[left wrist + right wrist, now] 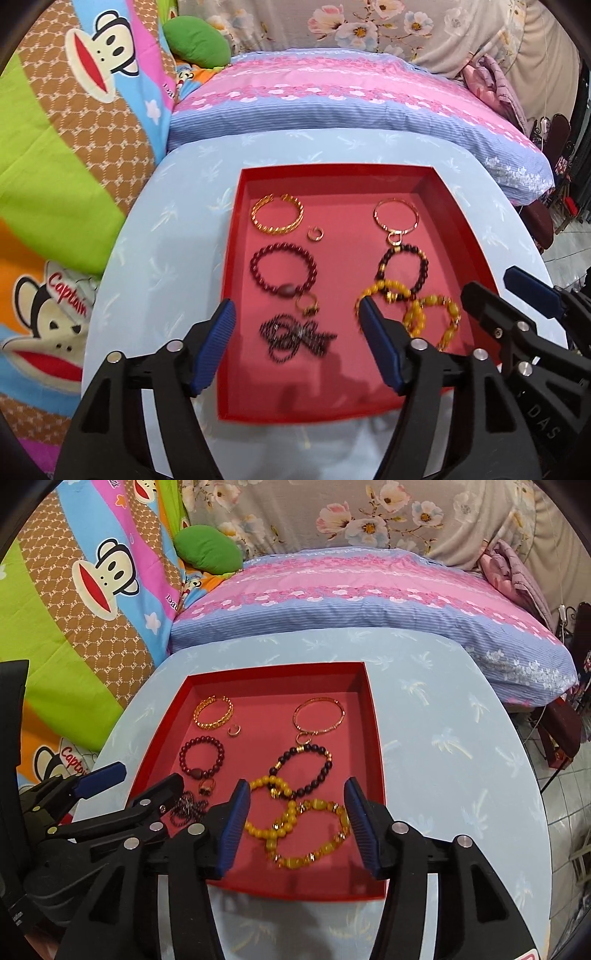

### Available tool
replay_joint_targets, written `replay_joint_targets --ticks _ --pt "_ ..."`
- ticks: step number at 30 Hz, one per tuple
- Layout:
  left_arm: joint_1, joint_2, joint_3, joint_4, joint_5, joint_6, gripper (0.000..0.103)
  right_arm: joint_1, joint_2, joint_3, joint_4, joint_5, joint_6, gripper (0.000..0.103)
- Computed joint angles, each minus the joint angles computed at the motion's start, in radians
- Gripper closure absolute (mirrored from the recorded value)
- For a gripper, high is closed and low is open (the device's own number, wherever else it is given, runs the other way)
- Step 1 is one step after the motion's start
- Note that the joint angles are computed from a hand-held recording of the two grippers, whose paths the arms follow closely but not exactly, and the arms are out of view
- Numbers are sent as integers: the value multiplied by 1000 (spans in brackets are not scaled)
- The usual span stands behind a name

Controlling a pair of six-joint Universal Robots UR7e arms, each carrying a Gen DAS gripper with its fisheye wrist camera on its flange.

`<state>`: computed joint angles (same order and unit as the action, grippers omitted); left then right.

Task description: Organize jewelry

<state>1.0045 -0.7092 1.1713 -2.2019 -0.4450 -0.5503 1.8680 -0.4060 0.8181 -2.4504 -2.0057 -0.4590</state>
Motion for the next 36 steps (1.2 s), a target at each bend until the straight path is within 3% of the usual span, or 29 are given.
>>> replay_joint_targets --ticks 5,7,16,19,36 --pt "-15 -36 47 75 6 -109 26 6 -46 79 -30 -20 4 47" --pt "-20 -49 61 97 -1 -144 25 10 -60 102 -44 -38 9 40" --pt "-40 -84 102 186 12 -256 12 13 -111 178 -69 -55 19 25" --pt "-42 -94 116 186 2 -267 10 10 -120 190 -73 -57 20 19" --pt "-46 -99 140 213 -17 -306 9 5 -144 236 -99 -96 19 15"
